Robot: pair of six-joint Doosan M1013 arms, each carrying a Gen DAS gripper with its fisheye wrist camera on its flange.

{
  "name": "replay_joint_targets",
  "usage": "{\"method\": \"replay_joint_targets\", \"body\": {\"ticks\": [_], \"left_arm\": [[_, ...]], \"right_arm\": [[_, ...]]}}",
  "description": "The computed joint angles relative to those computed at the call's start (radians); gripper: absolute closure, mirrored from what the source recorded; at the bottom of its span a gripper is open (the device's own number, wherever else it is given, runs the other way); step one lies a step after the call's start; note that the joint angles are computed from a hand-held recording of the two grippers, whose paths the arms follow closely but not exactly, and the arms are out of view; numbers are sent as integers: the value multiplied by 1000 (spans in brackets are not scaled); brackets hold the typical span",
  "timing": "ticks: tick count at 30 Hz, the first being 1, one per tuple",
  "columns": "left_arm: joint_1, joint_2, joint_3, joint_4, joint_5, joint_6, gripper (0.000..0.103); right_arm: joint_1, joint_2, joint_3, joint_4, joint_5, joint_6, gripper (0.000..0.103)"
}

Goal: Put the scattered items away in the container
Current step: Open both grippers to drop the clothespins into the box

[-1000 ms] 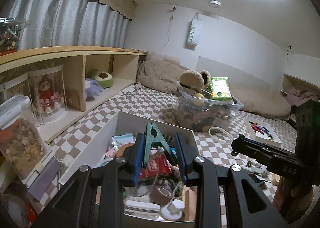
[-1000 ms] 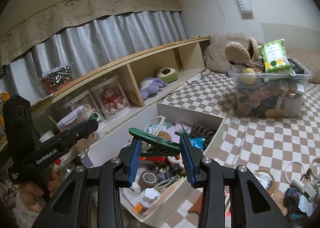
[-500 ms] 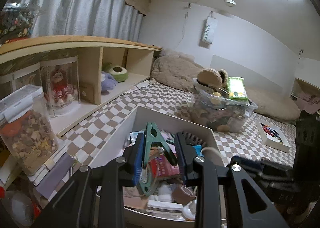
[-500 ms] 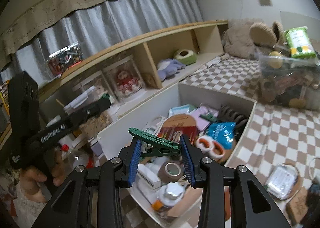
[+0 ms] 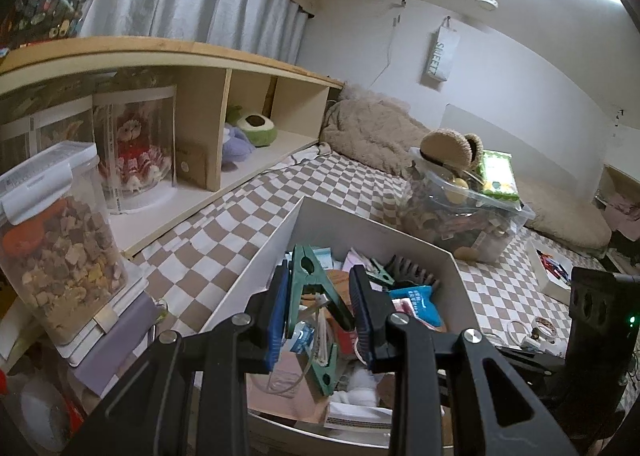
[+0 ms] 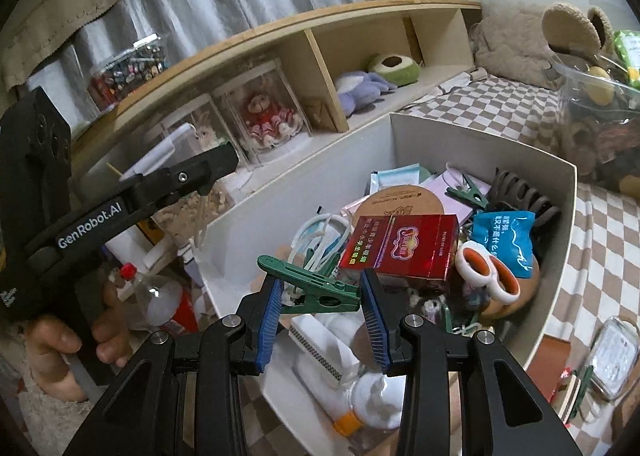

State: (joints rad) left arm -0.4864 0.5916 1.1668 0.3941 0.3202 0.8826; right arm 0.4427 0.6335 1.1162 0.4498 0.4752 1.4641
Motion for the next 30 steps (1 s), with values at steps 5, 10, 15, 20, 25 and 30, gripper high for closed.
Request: {"method": "replay_joint_targets", "body": {"ticks": [5, 10, 15, 20, 25, 30], "left_arm": [[5, 4, -4, -9, 11, 7, 73], [9, 15, -21, -36, 34, 42, 73], [11, 33, -50, -68, 70, 86, 73], [5, 51, -77, 19, 135, 42, 73], [5, 67, -96, 47, 188, 34, 73], [4, 73, -100, 97, 205, -10, 69]], "right_arm": [[-8, 16, -20, 29, 29, 12, 54], [-8, 3, 7, 26, -18, 30, 18], [-21, -3, 21, 132, -20, -30, 18], [-25, -10, 32, 157, -23, -43, 18], [-27, -12, 35, 174, -21, -56, 18], [-28, -15, 36, 181, -18, -68, 18]]}}
